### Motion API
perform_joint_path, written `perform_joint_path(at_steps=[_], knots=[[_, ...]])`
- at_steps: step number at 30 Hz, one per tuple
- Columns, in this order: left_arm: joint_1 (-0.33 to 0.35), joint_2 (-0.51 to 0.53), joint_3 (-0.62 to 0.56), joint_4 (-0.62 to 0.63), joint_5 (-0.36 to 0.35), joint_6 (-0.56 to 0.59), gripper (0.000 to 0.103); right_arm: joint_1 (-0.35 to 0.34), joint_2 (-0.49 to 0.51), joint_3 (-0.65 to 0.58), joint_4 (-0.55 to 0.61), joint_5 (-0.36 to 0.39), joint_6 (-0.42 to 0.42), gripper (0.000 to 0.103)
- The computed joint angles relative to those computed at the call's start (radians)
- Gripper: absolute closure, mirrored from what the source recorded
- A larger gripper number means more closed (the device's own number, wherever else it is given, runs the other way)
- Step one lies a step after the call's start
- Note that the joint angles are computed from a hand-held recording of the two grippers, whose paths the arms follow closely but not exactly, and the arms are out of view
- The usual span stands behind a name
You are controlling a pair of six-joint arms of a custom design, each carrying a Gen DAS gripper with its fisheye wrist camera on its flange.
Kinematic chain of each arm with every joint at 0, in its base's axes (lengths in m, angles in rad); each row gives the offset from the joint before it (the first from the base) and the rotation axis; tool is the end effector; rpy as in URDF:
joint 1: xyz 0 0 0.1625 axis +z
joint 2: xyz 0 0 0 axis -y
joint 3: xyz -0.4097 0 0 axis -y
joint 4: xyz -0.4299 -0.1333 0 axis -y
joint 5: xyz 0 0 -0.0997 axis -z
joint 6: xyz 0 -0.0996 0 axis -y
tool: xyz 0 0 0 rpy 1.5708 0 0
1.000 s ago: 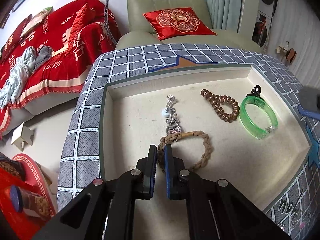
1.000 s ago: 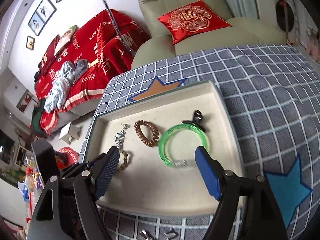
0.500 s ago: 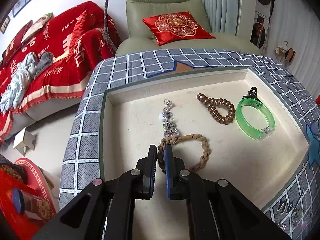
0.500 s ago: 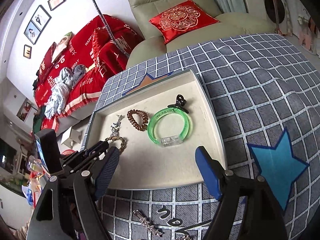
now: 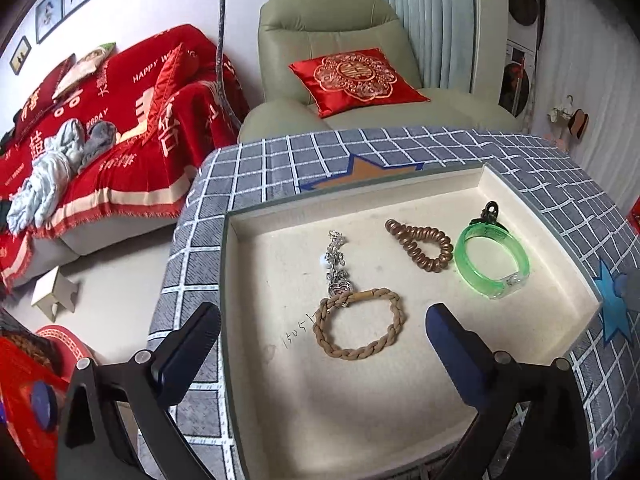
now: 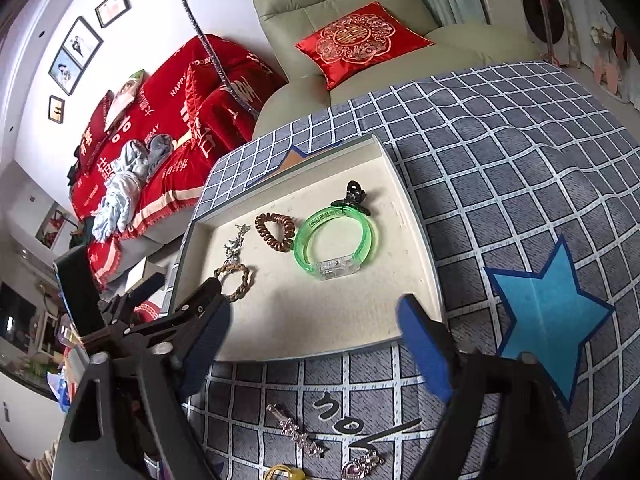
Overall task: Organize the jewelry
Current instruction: 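Withdraw both open grippers from the tray back over the loose jewelry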
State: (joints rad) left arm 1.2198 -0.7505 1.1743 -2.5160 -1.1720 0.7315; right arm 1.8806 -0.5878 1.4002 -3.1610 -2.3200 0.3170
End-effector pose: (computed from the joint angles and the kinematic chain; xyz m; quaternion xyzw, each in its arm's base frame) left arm -0.1217 -0.8326 0.2352 0.4442 0.8380 -0.2119 0.2357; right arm 0.2937 -0.7027 0.0956 -0.1418 -0.8607 0.4401 0.2133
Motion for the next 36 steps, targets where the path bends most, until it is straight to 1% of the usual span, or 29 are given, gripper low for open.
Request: perform_joint_path(at_steps=[1,3,5,9,14,18,26,31,36], knots=[[-0.001,-0.009,0.015,-0.011,-0.001,0.003,0.000,0.006,0.005,0.002,-0.023,-0.013,-0.016,0.000],[-0.003,-0.031,0.041,-0.018,-0.007,0.007,0.000,0.013,0.003,0.016,-0.052,-0.011,-0.030,0.000],[-0.001,-0.059,0.072,-0.019,-0.026,0.023,0.000,0.018,-0.004,0.029,-0.057,-0.015,-0.021,0.000],[0.001,-0.105,0.116,0.008,-0.043,0.021,0.000,0.029,-0.031,0.054,0.039,-0.059,0.039,0.000],[0.012,-0.187,0.186,0.089,-0.091,0.026,0.000,0.031,-0.070,0.129,0.077,-0.052,0.108,0.000],[0.023,-0.258,0.262,0.121,-0.102,0.023,0.000,0.039,-0.077,0.170,0.137,-0.090,0.161,0.000],[0.048,-0.364,0.374,0.201,-0.112,0.009,0.000,0.042,-0.073,0.222,0.193,-0.093,0.259,0.000],[0.050,-0.405,0.434,0.211,-0.107,0.013,0.000,0.052,-0.058,0.212,0.249,-0.128,0.289,0.000],[0.050,-0.428,0.469,0.233,-0.108,0.022,0.000,0.059,-0.043,0.199,0.258,-0.136,0.271,0.000]])
